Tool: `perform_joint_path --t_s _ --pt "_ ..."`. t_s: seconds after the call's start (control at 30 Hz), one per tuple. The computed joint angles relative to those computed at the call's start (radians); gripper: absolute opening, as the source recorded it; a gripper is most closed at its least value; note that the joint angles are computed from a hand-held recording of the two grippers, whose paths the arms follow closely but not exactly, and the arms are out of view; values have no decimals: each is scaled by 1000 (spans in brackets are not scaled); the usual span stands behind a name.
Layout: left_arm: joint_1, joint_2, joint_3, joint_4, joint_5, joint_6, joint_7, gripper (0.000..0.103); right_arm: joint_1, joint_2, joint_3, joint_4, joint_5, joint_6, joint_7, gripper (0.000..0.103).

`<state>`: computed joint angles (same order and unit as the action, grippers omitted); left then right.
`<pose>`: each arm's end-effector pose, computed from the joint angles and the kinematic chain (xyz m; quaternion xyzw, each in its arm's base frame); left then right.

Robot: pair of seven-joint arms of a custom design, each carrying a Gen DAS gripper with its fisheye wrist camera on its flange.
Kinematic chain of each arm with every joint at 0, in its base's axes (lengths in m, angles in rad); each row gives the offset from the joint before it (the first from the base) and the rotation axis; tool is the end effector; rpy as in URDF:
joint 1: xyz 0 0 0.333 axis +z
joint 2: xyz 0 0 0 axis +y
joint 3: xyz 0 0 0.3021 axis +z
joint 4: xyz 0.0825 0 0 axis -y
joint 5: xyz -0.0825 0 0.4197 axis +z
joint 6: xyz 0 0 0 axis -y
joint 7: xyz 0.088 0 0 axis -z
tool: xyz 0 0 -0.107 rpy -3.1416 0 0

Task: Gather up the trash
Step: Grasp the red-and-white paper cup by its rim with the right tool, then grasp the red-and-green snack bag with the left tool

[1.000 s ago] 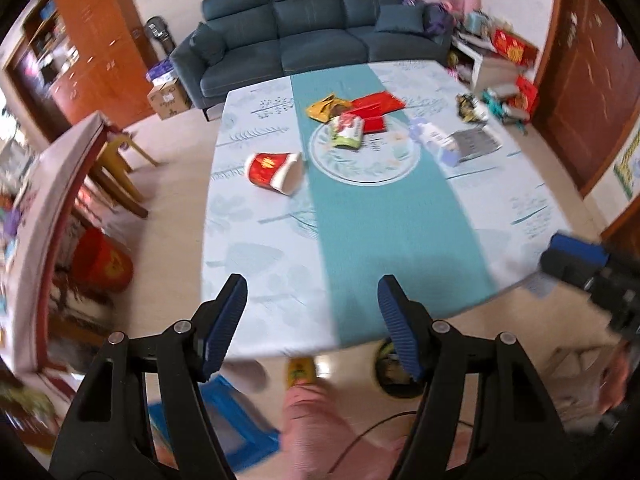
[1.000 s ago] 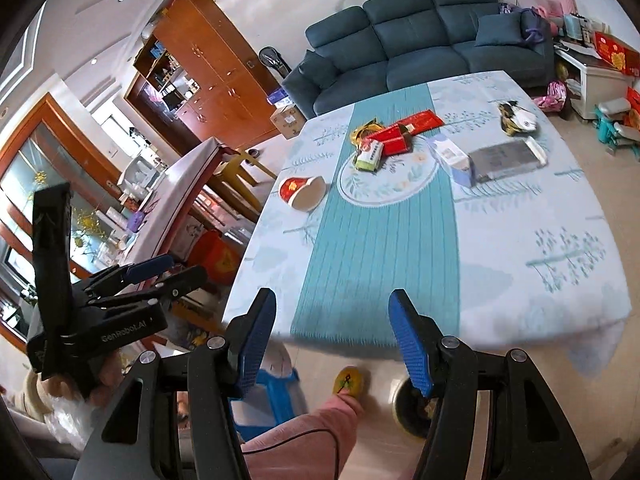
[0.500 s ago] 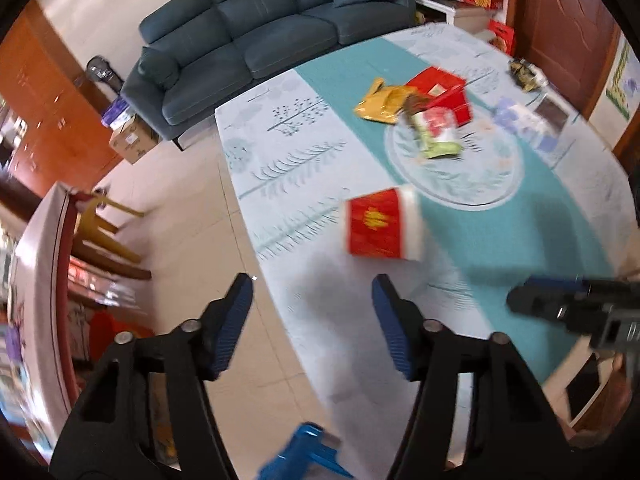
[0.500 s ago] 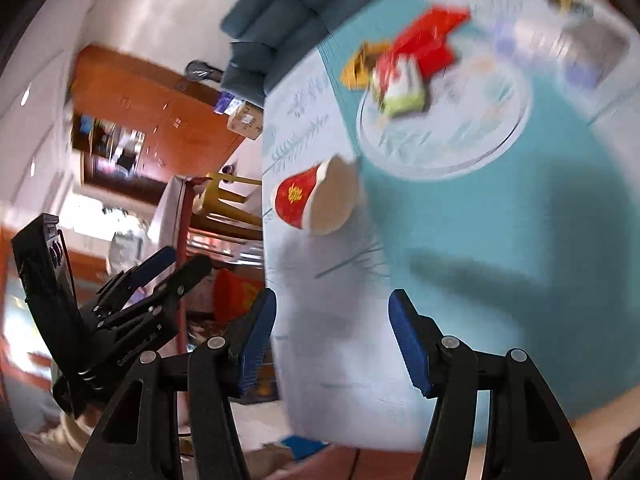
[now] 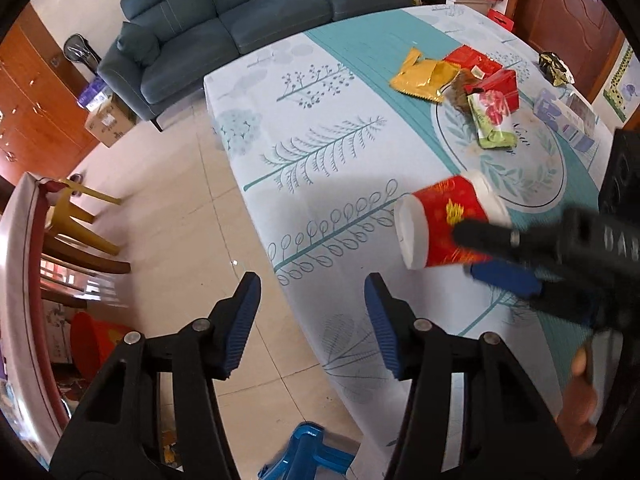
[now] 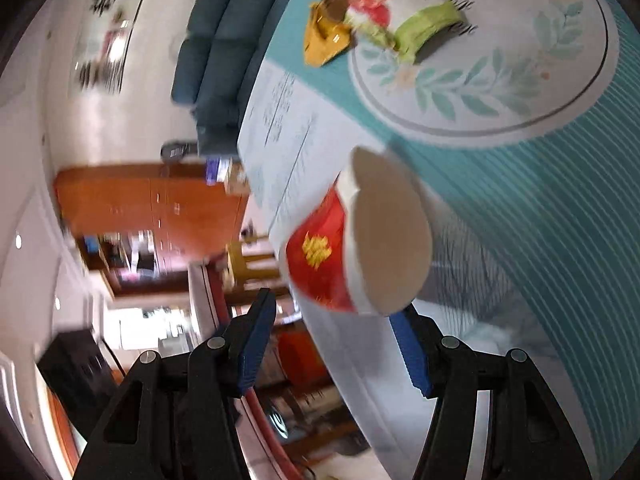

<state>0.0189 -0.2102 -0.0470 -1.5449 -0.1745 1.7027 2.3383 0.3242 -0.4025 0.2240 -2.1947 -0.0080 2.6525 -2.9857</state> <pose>0.5260 -0.0348 0.7570 -0.3658 0.9090 -0.1487 0.1335 0.4410 0.2884 0.6226 -0.1896 0.8900 0.0985 0.4027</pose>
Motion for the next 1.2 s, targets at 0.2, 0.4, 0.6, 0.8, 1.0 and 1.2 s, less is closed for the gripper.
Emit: perform_joint_path --t_s 0.2,0.4,0.6,0.8,1.0,1.2 --pt "1 41 -3 37 -15 -20 -6 51 -54 46 29 6 -63 31 143 60" --pt "-3 77 -15 85 -28 -50 -11 51 -36 56 -11 -4 -91 59 112 38" --pt "-21 138 -39 173 -55 -101 -36 51 -57 -11 -8 -9 -131 -46 69 30" --pt "-57 223 -81 292 -99 -200 -90 51 -97 -149 19 -57 -183 -237 81 28" --pt "-111 345 -135 450 -151 -343 -210 51 -127 -259 53 -76 -231 -424 108 27" --pt "-162 402 -167 496 -152 -372 -363 73 -131 -357 68 -111 -252 -513 125 27"
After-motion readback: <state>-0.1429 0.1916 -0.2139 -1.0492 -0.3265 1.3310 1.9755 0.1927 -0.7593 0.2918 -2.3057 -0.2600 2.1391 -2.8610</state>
